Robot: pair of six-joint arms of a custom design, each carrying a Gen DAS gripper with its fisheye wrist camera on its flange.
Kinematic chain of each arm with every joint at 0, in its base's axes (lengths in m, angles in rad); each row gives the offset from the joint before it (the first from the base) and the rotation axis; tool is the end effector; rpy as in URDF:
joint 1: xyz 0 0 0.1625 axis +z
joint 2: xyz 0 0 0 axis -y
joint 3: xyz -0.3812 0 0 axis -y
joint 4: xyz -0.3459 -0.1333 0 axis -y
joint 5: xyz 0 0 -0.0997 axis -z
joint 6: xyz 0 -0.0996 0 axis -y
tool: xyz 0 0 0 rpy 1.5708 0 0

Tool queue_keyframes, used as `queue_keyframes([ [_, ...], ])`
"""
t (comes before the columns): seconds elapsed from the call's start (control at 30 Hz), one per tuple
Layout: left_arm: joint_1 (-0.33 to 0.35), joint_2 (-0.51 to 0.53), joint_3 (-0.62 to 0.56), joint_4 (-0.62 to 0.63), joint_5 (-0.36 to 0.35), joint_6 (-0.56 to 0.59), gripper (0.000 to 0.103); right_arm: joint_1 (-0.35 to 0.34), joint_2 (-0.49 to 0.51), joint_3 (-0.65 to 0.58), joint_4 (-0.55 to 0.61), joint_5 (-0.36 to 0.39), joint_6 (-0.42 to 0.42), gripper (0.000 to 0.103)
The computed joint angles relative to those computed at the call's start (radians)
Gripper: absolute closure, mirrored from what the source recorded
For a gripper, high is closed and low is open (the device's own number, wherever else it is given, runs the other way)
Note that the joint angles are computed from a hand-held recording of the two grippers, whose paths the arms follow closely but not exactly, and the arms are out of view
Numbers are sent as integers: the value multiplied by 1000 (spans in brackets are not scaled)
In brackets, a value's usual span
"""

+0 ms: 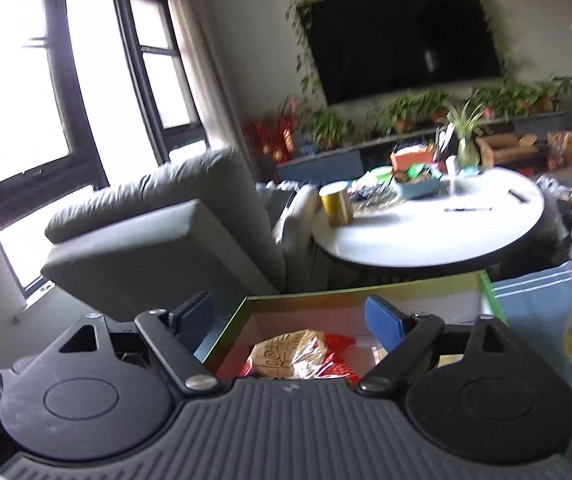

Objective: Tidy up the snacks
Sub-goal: 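Place the red cracker bag into the green box and open the right tool, then move the right tool to the red wafer bag and close on it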

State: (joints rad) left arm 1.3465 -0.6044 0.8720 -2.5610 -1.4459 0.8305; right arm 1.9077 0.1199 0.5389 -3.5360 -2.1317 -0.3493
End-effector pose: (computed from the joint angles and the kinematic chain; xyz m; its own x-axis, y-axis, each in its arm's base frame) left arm -0.0331 -0.8001 0.2795 -0.5417 0.6346 -0.5513 0.8402 0.3896 -0.3771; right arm 0.3268 -0.6902 -0.0206 -0.8808 0.1079 0.4610 -0.4128 0.3018 -0.8594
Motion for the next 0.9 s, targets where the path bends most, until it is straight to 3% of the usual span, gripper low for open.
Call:
queue_keyframes([
  [0.13, -13, -75, 119, -38, 23, -21, 29, 15, -105, 207, -76, 4, 33, 38],
  [0.3, -16, -173, 261, -42, 38, -50, 28, 42, -156, 347, -174, -26, -74, 38],
  [0.4, -10, -233, 345, -59, 48, -70, 28, 53, -206, 477, -235, -56, -79, 37],
  [0.63, 20, -351, 507, -48, 48, -98, 27, 54, -308, 770, -252, -69, 83, 37],
  [0.8, 49, -422, 598, -23, 37, -93, 27, 36, -362, 885, -131, 8, 289, 37],
  [0.9, 59, -446, 629, -1, 41, -87, 27, 31, -368, 897, -77, 29, 347, 37],
])
